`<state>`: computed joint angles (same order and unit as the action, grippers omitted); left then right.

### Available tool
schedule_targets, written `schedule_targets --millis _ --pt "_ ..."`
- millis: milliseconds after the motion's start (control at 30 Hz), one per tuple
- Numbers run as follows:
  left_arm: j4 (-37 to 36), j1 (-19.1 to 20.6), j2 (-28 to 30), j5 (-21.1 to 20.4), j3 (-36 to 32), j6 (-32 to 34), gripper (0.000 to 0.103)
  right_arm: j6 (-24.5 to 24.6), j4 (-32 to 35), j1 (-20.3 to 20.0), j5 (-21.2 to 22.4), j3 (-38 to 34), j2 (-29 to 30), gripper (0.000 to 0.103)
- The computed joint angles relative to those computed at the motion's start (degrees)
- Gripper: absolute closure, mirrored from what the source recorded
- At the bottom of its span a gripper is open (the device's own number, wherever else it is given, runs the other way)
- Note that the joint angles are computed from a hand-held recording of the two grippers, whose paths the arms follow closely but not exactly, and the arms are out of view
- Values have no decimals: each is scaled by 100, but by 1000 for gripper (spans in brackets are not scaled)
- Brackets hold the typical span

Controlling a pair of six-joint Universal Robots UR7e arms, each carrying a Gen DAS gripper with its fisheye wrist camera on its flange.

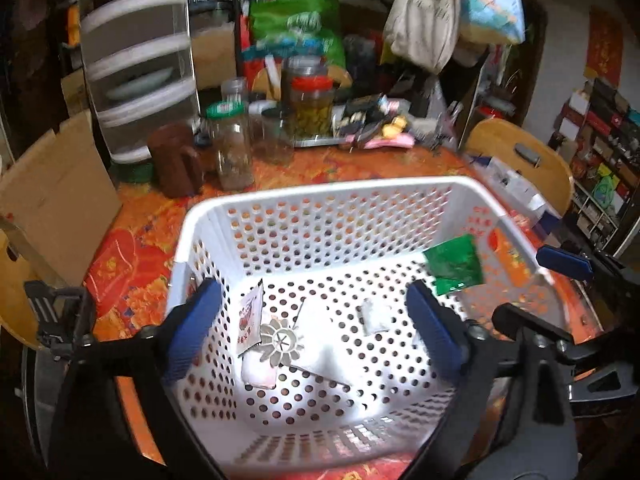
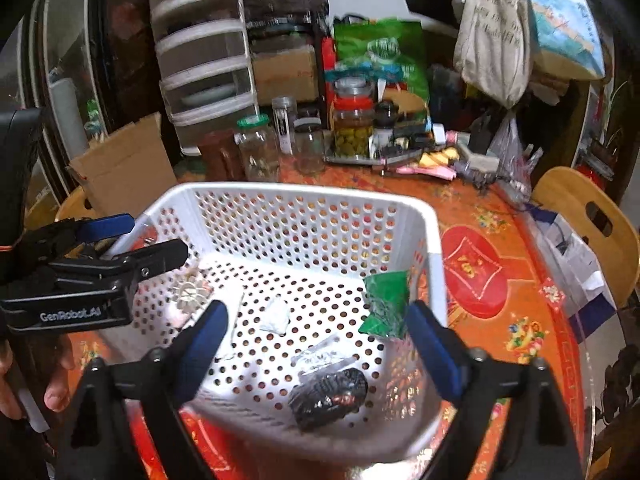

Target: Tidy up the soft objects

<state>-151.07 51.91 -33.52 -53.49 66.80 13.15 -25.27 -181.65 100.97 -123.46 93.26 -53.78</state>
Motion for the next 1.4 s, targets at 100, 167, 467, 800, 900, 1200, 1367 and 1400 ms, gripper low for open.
schedule_targets --millis 100,167,467,800,900,1200,1367,1400 --pt "-913 -193 -399 163 791 327 0 -82 -383 101 24 395 -223 5" --pt "-1215 -290 -676 187 1222 333 0 -124 -612 158 38 632 -338 5" --pt "-2357 -734 -2136 305 3420 176 0 -884 -3142 803 -683 2090 -522 5" --pt "-2427 -1801 -4053 957 5793 -894 0 -536 -4376 1865 -1333 3584 -927 2" --pt "-1868 -2097 -4429 1097 6134 -1500 0 -605 -4472 2196 -1455 3769 -980 0" --pt "-1171 -2303 -4563 994 6365 -2250 0 80 -4050 2059 -1589 3933 -1213 0" --pt "-1346 -2164 -4236 1041 6118 -2081 0 385 -3619 1794 -1418 3958 -1326 0" --pt "-1333 -2136 -4221 1018 6088 -2074 0 402 -3573 1773 -1395 3961 -1343 0"
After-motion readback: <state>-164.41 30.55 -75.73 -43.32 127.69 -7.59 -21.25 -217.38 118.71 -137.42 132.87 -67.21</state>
